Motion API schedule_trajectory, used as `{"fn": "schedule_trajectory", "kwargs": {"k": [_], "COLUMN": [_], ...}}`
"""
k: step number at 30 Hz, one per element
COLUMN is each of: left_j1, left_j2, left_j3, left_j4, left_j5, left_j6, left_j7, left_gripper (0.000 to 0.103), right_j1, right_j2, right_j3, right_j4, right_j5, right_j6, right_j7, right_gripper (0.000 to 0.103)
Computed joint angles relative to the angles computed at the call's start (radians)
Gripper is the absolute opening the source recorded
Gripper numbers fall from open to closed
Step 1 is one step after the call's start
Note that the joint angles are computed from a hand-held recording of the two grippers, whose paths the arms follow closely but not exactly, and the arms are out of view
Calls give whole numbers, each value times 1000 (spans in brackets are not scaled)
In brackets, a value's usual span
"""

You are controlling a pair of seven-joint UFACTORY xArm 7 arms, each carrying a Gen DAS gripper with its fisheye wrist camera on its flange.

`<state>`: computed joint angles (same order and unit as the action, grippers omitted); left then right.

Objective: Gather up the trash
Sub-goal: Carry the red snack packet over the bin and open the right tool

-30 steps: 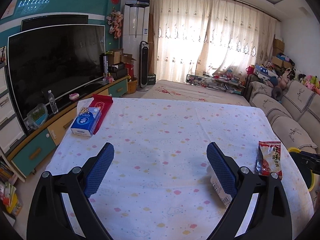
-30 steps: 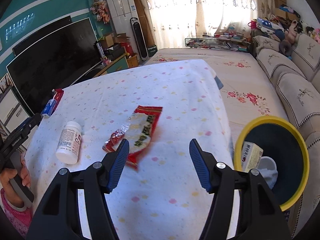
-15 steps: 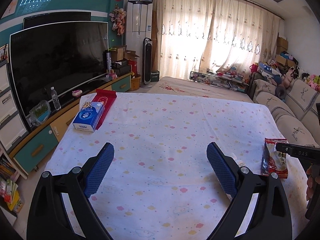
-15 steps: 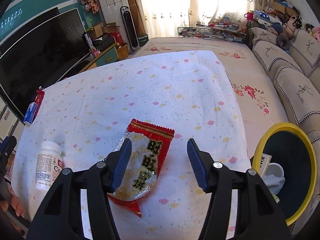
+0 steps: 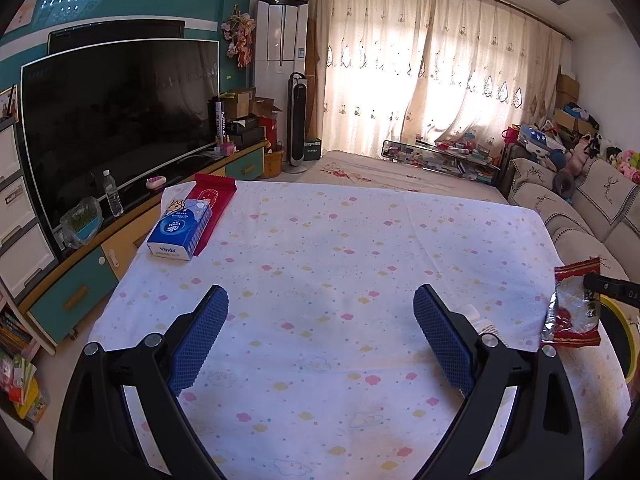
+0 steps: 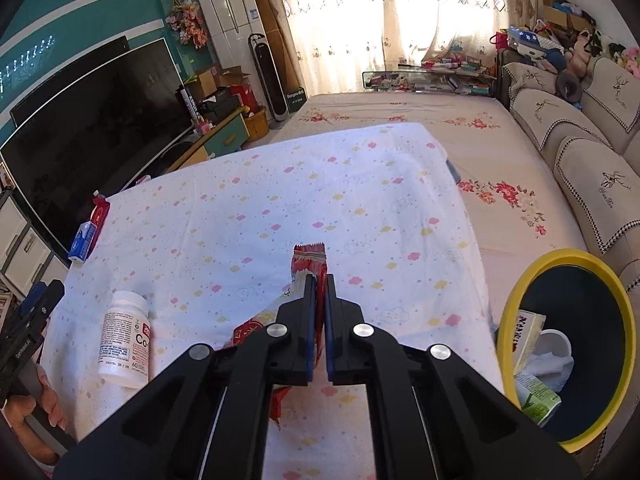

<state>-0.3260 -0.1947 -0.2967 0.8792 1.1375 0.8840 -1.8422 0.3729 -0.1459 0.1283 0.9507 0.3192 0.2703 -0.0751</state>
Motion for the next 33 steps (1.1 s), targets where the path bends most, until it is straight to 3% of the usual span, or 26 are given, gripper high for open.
{"fn": "schedule_trajectory", "kwargs": {"k": [5, 11, 13, 20, 25, 26, 28, 30, 32, 33], "left_j1": [-2, -4, -6, -12, -14, -15, -16, -16, -17, -17], "left_j2": [4, 7, 7, 11, 17, 18, 18, 19, 19, 20], "left_j3": [-1, 0, -1, 0, 3, 3, 4, 4, 5, 5], "left_j4": [2, 4, 5, 9, 11, 11, 12, 12, 12, 13], "left_j5": [4, 18, 24, 24, 20, 20, 20, 21, 22, 23], "left_j6": [3, 5, 8, 15, 12, 13, 13, 13, 11, 9], "left_j7": [-1, -5, -8, -4, 8, 9, 8, 6, 4, 3], "left_gripper": [92, 92, 92, 92, 92, 92, 92, 92, 92, 92], "right_j1": [-29, -198, -272, -353, -483, -508, -567, -616, -641, -590], "right_j2": [-151, -270, -274, -202, -158, -153, -151, -160, -169, -170], "right_j3": [-24, -17, -4, -45, 47, 72, 122, 163, 185, 145], "right_j4": [-132, -240, -249, -246, -232, -227, -220, -224, -216, -217], "right_j5": [-18, -161, -223, -305, -428, -457, -527, -590, -632, -603], "right_j6": [-101, -171, -166, -181, -204, -202, -199, -214, -200, -202], "right_j7": [49, 197, 241, 302, 423, 454, 530, 603, 663, 653], "right_gripper": [4, 4, 4, 4, 7, 9, 30, 41, 41, 42]}}
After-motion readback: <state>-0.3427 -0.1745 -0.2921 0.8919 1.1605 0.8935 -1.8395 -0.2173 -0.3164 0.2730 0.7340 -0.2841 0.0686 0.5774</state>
